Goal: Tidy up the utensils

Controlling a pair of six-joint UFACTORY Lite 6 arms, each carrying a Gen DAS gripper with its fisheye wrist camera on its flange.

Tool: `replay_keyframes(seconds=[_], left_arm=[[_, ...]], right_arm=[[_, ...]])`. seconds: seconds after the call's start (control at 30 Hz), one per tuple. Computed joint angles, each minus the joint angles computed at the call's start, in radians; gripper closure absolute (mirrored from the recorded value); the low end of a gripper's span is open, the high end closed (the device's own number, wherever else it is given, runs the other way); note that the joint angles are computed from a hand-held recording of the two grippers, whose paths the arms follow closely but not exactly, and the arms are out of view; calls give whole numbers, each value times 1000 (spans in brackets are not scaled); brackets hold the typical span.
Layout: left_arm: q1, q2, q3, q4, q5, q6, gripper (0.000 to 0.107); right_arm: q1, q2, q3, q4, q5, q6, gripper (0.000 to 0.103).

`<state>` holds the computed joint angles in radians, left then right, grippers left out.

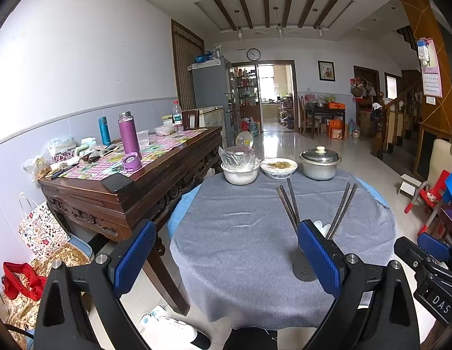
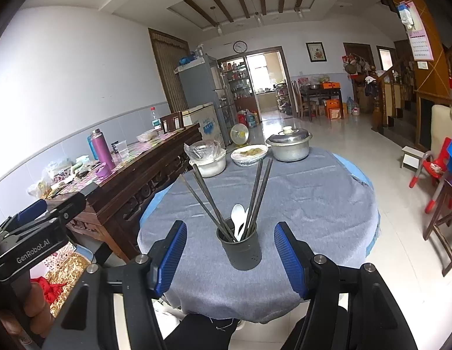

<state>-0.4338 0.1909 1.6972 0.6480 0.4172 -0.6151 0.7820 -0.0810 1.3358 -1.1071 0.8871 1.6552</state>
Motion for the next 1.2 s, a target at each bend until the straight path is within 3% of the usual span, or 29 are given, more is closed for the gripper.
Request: replay_keyframes(seconds=[0.77,1.07,1.2], left_arm=[[-6,-2,-20,43,-4,-53,9],[-36,123,121,44,75,-22,9],[-22,209,226,-15,106,44,9]], right_arm=[[16,11,6,-24,33,-12,37],[-47,-27,-30,-44,6,-39,37],[-119,12,2,1,-65,-86,37]])
